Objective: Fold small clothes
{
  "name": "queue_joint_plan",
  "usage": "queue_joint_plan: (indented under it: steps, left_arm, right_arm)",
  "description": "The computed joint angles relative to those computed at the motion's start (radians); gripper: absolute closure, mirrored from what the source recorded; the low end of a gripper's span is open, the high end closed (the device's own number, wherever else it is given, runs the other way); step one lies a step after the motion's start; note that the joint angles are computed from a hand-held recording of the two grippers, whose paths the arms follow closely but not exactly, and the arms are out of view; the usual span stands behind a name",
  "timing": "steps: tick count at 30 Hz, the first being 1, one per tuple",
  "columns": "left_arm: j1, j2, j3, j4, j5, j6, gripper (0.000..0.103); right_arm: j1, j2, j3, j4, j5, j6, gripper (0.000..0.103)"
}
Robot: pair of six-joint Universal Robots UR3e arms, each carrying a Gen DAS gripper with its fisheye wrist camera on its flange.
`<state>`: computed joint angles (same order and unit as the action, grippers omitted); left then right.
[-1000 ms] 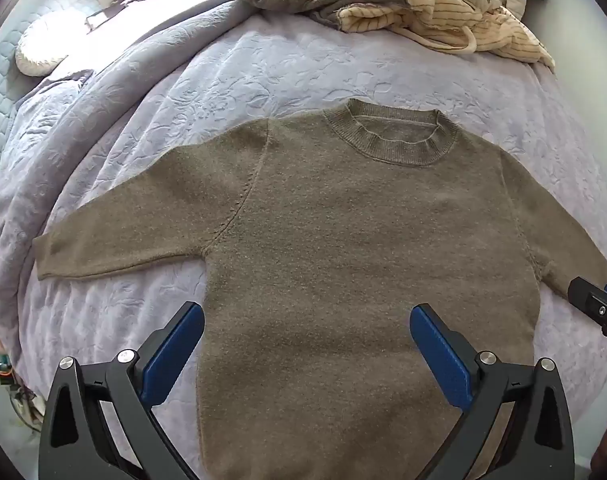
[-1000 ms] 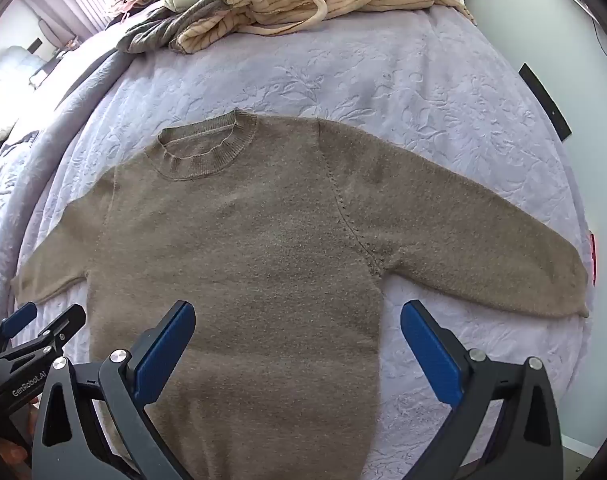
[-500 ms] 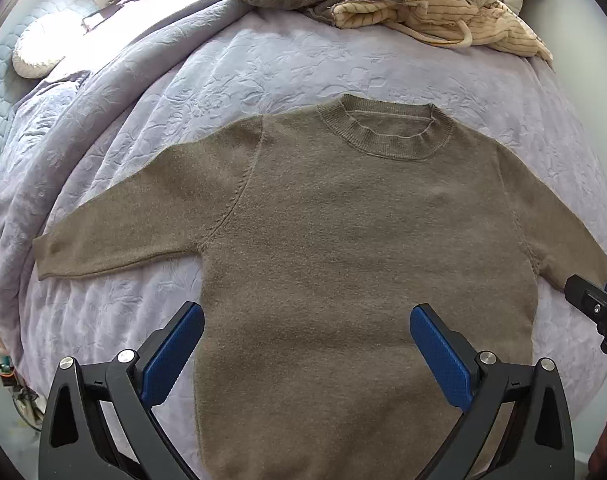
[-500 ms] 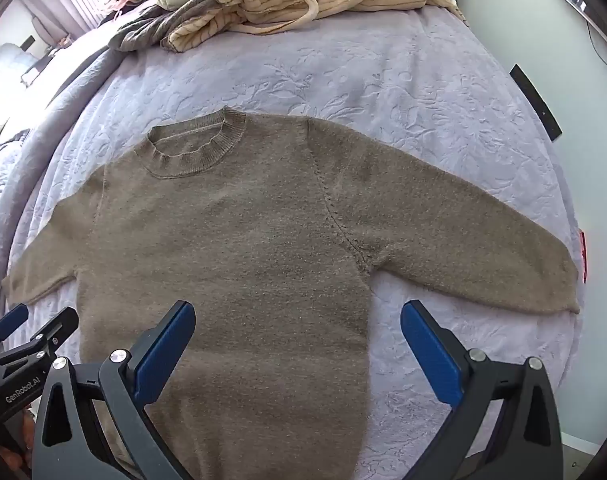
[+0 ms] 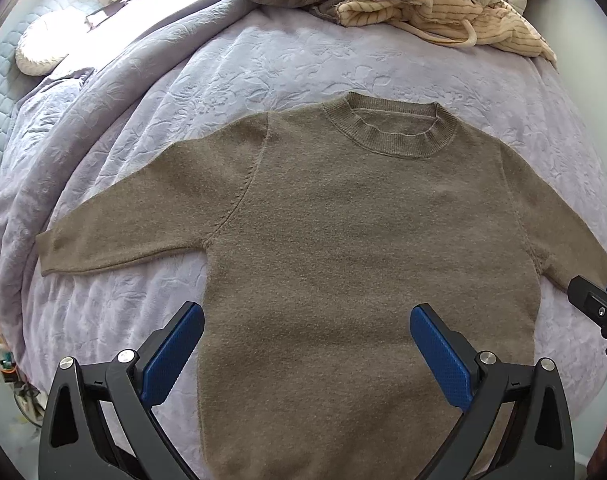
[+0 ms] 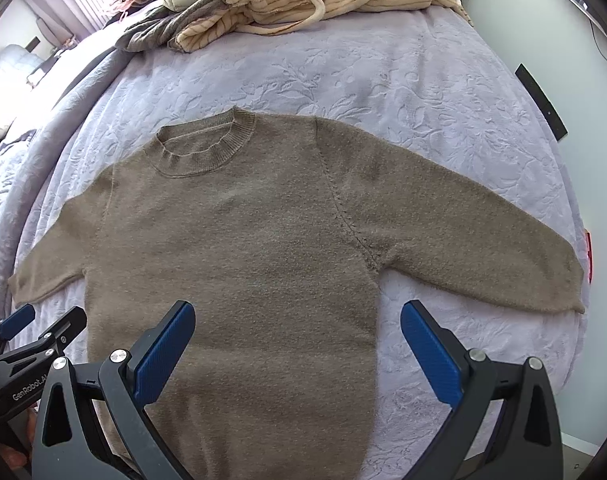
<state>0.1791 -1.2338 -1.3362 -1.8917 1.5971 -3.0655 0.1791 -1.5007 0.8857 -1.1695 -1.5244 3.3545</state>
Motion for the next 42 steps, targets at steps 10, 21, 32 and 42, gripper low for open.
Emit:
queue_joint_plan:
  steps: [10, 21, 32, 42]
  left_arm:
    - [0.010, 0.005, -0.004, -0.009, -0.005, 0.001, 0.000]
    - [0.035, 0.011, -0.005, -0.016, -0.010, 0.017, 0.000]
    - [0.041, 0.012, -0.005, -0.018, -0.013, 0.023, 0.000]
    - [0.047, 0.018, -0.011, -0.023, -0.016, 0.027, 0.000]
  right_arm:
    - [0.003, 0.000, -0.008, 0.004, -0.001, -0.001, 0.001]
    - [0.020, 0.011, -0.028, 0.004, -0.008, 0.010, 0.001]
    - [0.025, 0.011, -0.030, 0.001, -0.002, 0.009, 0.001]
    - [0.022, -0.003, -0.013, -0.010, 0.008, 0.009, 0.001]
